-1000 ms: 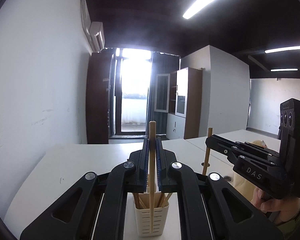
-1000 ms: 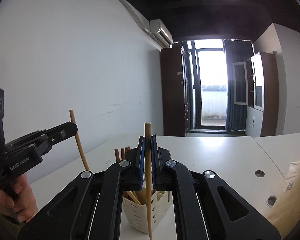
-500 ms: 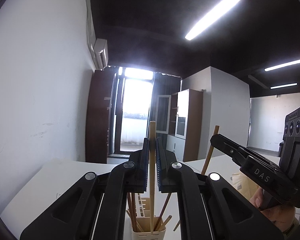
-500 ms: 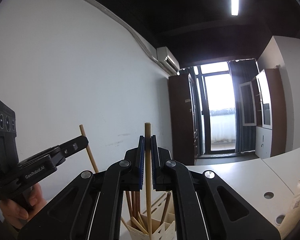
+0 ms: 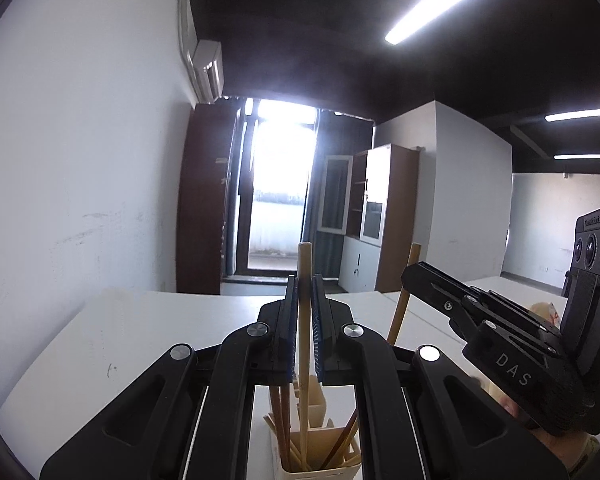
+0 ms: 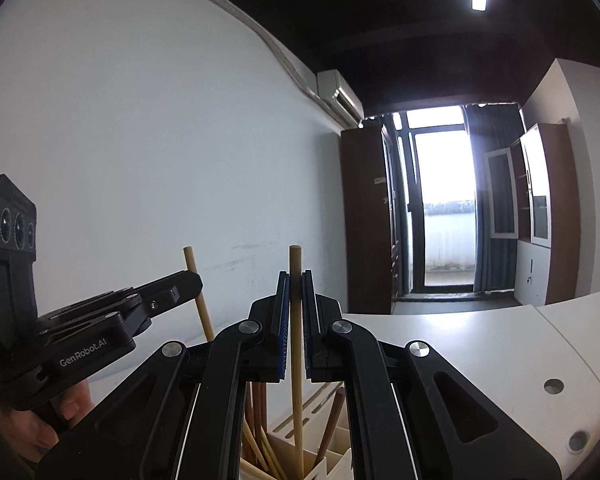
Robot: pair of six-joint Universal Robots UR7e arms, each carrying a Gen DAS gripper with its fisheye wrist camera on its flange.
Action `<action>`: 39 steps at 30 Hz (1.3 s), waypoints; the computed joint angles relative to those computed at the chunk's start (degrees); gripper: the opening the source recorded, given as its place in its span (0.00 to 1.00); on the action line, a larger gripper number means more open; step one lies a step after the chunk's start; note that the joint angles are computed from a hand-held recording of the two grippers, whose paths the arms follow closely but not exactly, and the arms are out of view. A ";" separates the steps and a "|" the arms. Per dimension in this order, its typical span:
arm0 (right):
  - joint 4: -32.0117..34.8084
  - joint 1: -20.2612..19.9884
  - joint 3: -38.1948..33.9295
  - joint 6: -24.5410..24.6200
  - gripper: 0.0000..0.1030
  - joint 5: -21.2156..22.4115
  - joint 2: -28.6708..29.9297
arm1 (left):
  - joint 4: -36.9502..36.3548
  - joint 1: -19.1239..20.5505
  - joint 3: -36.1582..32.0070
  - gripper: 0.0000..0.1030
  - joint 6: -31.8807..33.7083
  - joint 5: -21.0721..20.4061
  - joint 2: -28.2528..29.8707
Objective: Organize utensils
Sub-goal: 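Lower the chopsticks into the holder and open both tools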
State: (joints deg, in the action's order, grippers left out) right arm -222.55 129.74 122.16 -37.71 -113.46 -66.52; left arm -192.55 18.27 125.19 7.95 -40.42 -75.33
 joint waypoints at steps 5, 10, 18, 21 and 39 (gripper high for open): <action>0.39 -0.11 0.95 0.27 0.07 -2.15 0.49 | 5.29 0.32 0.39 0.06 -3.07 0.99 -0.68; 1.65 -0.28 1.69 1.28 0.07 -3.38 0.31 | 8.02 -0.06 1.19 0.06 -4.91 1.22 -1.12; 2.26 -0.52 2.33 1.46 0.07 -5.45 0.52 | 11.54 2.10 0.36 0.06 -6.48 -1.49 -1.59; 2.52 -0.66 2.57 1.26 0.07 -6.12 0.83 | 11.57 2.49 0.57 0.06 -6.30 -1.40 -1.53; 3.46 -0.36 3.83 3.25 0.25 -10.33 0.30 | 17.79 0.10 3.03 0.08 -10.43 1.73 -6.26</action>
State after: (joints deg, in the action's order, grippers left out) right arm -219.09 129.38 125.99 -34.46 -123.79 -66.22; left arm -174.76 18.36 128.23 -2.48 -38.69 -81.59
